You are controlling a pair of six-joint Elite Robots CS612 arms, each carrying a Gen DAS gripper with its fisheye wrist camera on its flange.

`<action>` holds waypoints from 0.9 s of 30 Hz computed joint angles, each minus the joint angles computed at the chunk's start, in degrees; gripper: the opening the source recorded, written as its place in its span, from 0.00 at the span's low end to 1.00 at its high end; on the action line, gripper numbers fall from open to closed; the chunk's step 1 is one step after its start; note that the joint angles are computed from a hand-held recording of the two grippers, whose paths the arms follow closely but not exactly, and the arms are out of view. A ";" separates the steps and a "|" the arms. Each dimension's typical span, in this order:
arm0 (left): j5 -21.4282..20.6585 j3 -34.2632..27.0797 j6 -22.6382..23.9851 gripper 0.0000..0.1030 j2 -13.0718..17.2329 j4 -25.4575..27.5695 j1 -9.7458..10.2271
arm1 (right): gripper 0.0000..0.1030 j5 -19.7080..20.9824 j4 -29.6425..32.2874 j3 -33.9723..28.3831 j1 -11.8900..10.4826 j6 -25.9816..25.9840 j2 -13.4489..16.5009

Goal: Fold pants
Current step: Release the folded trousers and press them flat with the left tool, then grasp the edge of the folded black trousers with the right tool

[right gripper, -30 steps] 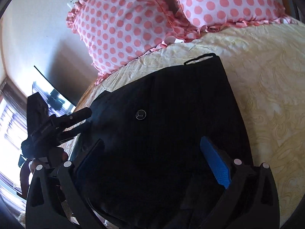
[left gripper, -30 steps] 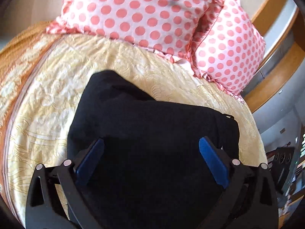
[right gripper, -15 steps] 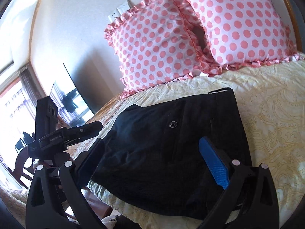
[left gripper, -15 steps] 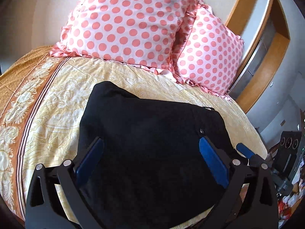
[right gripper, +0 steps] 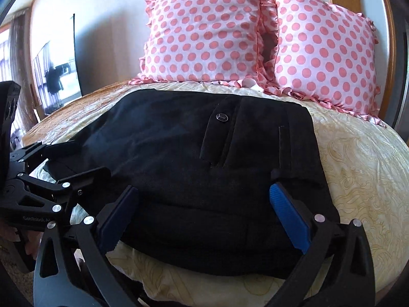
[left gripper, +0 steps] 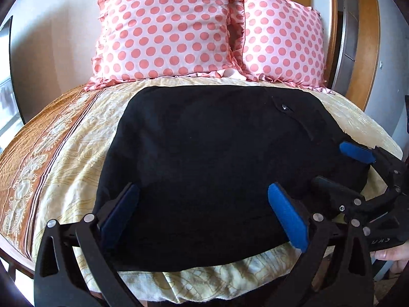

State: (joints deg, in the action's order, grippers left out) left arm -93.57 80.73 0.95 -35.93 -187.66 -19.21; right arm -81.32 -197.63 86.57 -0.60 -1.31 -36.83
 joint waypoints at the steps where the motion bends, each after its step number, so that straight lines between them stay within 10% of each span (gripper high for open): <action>1: 0.54 0.72 -0.33 0.98 -0.34 -1.09 -0.06 | 0.99 -1.16 -2.09 0.38 0.17 0.57 -0.02; 11: 4.66 5.27 1.37 0.98 -0.41 -10.56 -1.08 | 0.99 -11.71 -10.94 1.28 2.22 -2.71 2.30; 27: -0.98 0.63 -2.19 0.98 -1.40 -2.24 1.62 | 0.99 7.86 -2.33 1.76 -4.87 10.70 -2.40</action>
